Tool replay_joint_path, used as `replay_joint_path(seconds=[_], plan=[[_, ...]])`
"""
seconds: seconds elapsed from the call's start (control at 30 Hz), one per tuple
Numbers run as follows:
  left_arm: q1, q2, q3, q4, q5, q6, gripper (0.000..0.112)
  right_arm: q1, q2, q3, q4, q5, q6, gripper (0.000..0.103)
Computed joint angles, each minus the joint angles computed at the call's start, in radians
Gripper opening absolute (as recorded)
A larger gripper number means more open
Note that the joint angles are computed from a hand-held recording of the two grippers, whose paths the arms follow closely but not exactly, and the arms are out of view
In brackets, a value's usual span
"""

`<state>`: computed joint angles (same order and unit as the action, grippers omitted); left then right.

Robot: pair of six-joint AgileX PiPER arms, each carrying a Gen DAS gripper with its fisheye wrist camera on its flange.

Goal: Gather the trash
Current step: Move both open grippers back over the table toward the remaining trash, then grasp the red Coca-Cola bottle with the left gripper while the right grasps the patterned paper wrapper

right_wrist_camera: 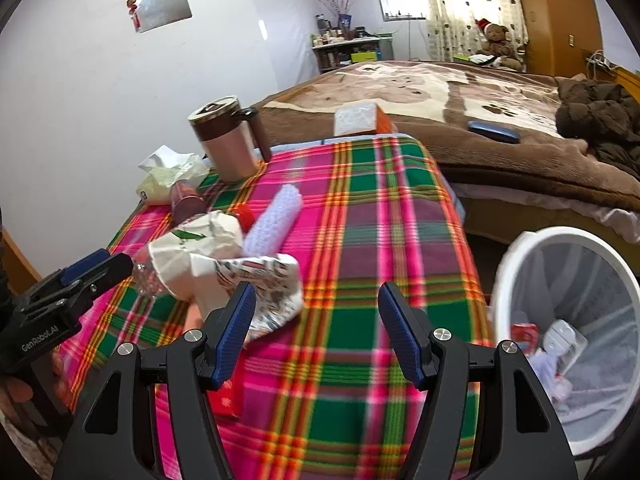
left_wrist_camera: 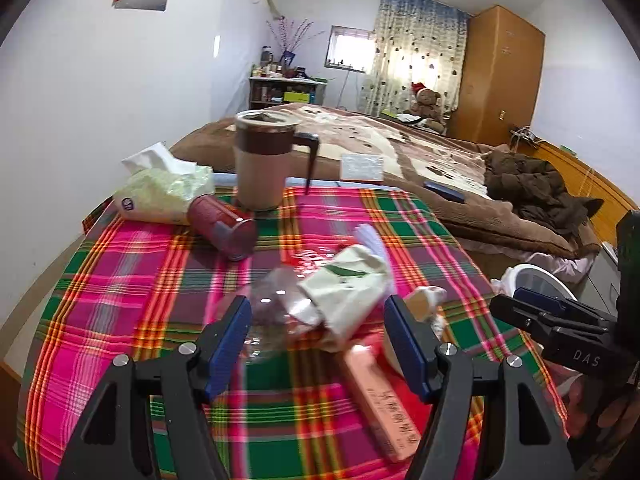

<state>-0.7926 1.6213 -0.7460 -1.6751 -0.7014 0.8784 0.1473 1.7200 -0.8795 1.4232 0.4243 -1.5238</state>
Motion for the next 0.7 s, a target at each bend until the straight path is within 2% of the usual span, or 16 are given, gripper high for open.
replay_joint_path(seconds=[0.23,0.43,0.5,0.57,0.7], plan=[[0.065,-0.025,0.042,0.001,0.023,0.025,0.07,0.043,0.048,-0.067,-0.053,0.044,0.155,0.065],[0.154,-0.025,0.047,0.021,0.086,0.064,0.07,0.113,0.101,-0.16,-0.163,0.016,0.362,0.065],[0.198,-0.009,0.032,0.01,0.142,0.105,0.07,0.145,0.118,-0.195,-0.27,-0.02,0.49,0.065],[0.221,0.0,0.028,0.032,0.174,0.1,0.07,0.16,0.143,-0.226,-0.337,-0.014,0.572,0.065],[0.281,0.04,-0.006,0.016,0.279,0.184,0.071,0.171,0.166,-0.239,-0.394,-0.001,0.622,0.065]])
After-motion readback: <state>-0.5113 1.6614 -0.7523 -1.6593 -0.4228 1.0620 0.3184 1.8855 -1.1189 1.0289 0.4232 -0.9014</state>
